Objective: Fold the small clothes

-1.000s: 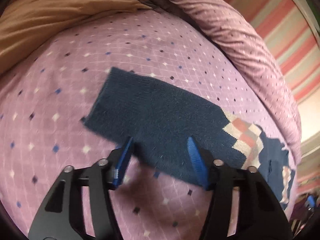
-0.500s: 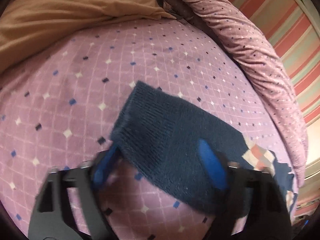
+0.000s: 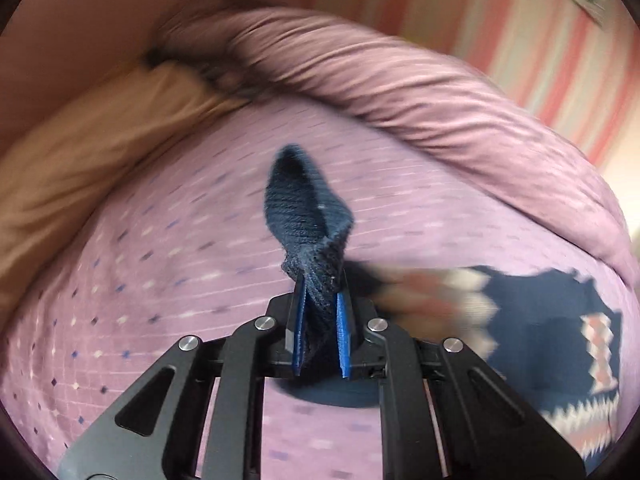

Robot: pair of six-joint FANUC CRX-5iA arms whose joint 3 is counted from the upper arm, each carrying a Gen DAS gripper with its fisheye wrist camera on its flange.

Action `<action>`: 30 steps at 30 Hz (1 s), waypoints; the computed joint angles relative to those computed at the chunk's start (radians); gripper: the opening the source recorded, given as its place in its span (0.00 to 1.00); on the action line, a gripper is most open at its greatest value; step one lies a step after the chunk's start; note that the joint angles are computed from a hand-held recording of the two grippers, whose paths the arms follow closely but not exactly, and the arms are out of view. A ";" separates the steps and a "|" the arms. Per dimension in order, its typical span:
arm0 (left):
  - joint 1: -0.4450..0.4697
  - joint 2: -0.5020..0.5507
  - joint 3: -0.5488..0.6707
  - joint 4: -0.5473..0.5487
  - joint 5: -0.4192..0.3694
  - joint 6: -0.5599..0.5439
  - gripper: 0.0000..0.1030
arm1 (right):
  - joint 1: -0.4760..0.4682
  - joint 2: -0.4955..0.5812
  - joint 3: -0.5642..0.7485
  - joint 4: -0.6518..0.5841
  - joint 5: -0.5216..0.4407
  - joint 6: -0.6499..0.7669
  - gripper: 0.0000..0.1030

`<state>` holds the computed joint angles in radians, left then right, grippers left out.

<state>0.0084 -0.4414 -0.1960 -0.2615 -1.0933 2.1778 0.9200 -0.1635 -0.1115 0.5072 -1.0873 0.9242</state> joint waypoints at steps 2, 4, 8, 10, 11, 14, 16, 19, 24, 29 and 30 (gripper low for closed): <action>-0.134 0.073 0.095 -0.047 -0.012 0.060 0.11 | -0.030 -0.010 0.004 -0.011 0.004 0.016 0.93; -0.241 0.158 0.179 -0.054 -0.011 0.105 0.11 | -0.070 -0.020 0.009 -0.031 0.010 0.039 0.93; -0.431 0.352 0.357 -0.077 -0.010 0.168 0.11 | -0.154 -0.021 0.025 -0.096 0.011 0.120 0.93; -0.481 0.432 0.409 -0.036 0.038 0.197 0.11 | -0.189 -0.022 0.026 -0.115 0.014 0.163 0.93; -0.505 0.468 0.435 -0.031 0.053 0.210 0.11 | -0.216 -0.024 0.031 -0.130 0.016 0.194 0.93; -0.564 0.595 0.535 0.010 0.073 0.222 0.11 | -0.285 -0.029 0.038 -0.170 0.034 0.227 0.93; -0.595 0.664 0.594 0.032 0.079 0.228 0.11 | -0.331 -0.030 0.044 -0.200 0.045 0.246 0.93; -0.633 0.747 0.682 0.045 0.074 0.232 0.11 | -0.389 -0.026 0.040 -0.226 0.065 0.263 0.93; -0.663 0.881 0.836 0.085 0.072 0.218 0.11 | -0.446 -0.033 0.006 -0.264 0.091 0.270 0.93; -0.679 0.996 0.946 0.131 0.063 0.199 0.12 | -0.485 -0.035 -0.022 -0.272 0.108 0.271 0.93; -0.678 1.010 0.950 0.144 0.068 0.198 0.12 | -0.490 -0.034 -0.025 -0.270 0.110 0.274 0.93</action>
